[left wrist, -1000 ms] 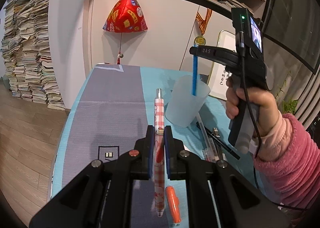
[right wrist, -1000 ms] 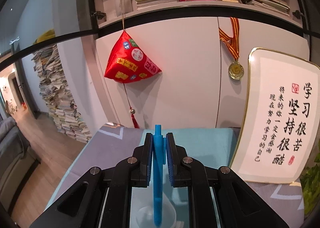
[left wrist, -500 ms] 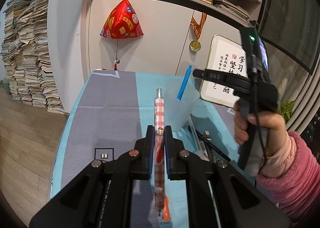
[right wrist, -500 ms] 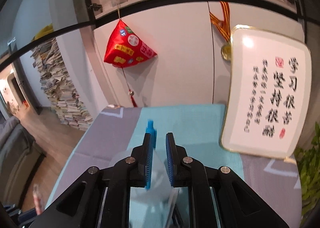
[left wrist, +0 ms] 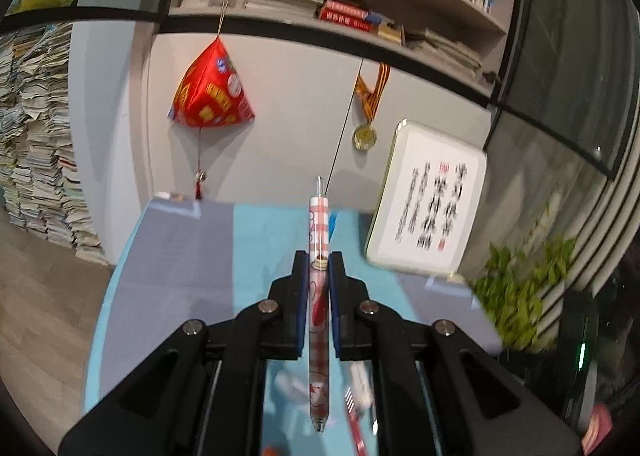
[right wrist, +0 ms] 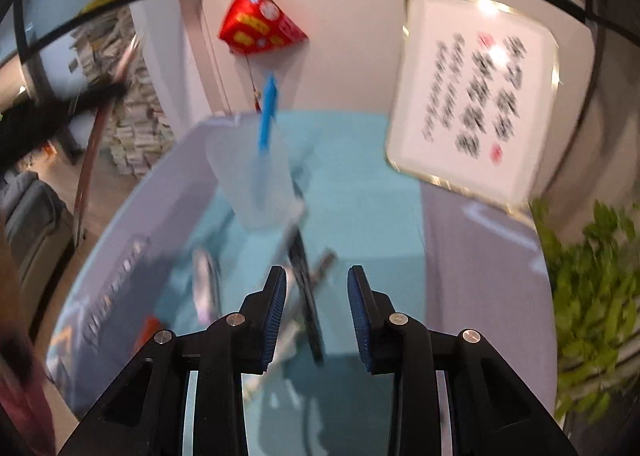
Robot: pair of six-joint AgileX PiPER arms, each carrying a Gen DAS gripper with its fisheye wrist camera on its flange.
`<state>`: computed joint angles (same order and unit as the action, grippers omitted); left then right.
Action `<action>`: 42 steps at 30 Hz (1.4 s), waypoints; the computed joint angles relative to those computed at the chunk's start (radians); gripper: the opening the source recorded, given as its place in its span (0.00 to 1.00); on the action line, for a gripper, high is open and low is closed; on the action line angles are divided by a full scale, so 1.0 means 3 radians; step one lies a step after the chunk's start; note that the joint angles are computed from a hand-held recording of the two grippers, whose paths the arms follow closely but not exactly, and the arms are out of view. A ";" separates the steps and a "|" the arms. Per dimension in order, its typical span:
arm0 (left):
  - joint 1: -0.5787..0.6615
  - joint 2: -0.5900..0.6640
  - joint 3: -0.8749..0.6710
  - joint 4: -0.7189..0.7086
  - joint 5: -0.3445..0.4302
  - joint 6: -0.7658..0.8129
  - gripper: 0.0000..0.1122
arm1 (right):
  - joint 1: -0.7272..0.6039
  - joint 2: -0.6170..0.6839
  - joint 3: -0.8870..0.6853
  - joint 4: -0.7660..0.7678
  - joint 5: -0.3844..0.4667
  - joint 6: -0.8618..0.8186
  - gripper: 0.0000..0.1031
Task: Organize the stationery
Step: 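Insert the checkered pen into the clear cup and open the left tool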
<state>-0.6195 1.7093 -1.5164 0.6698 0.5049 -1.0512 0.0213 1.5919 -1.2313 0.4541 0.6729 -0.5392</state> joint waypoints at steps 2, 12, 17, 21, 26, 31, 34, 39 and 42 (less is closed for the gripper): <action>0.0050 0.0174 -0.0238 -0.0034 -0.0057 -0.0024 0.07 | -0.0164 -0.0091 0.0201 0.0155 0.0021 -0.0169 0.31; 0.0142 0.1050 -0.1404 0.0036 0.0475 0.0111 0.07 | -0.0739 -0.0250 0.0432 0.0586 0.0144 -0.0547 0.31; 0.0208 0.1118 -0.1363 -0.0138 0.0473 0.0166 0.07 | -0.0824 -0.0200 0.0426 0.0664 0.0179 -0.0605 0.31; 0.0209 0.1115 -0.1271 -0.0159 0.0466 0.0177 0.07 | -0.0776 -0.0112 0.0407 0.0628 0.0201 -0.0585 0.31; 0.0200 0.1115 -0.1234 -0.0225 0.0456 0.0253 0.07 | -0.0703 -0.0092 0.0421 0.0602 0.0200 -0.0588 0.31; 0.0160 0.1142 -0.1239 -0.0191 0.0518 0.0279 0.07 | -0.0640 -0.0098 0.0448 0.0577 0.0210 -0.0616 0.31; 0.0127 0.1180 -0.1272 -0.0141 0.0626 0.0282 0.08 | -0.0609 -0.0090 0.0462 0.0546 0.0208 -0.0586 0.31; 0.0118 0.1135 -0.1187 -0.0149 0.0631 0.0291 0.08 | -0.0580 -0.0096 0.0489 0.0537 0.0205 -0.0573 0.31; 0.0100 0.1021 -0.1044 -0.0112 0.0636 0.0184 0.07 | -0.0556 -0.0079 0.0468 0.0528 0.0221 -0.0574 0.31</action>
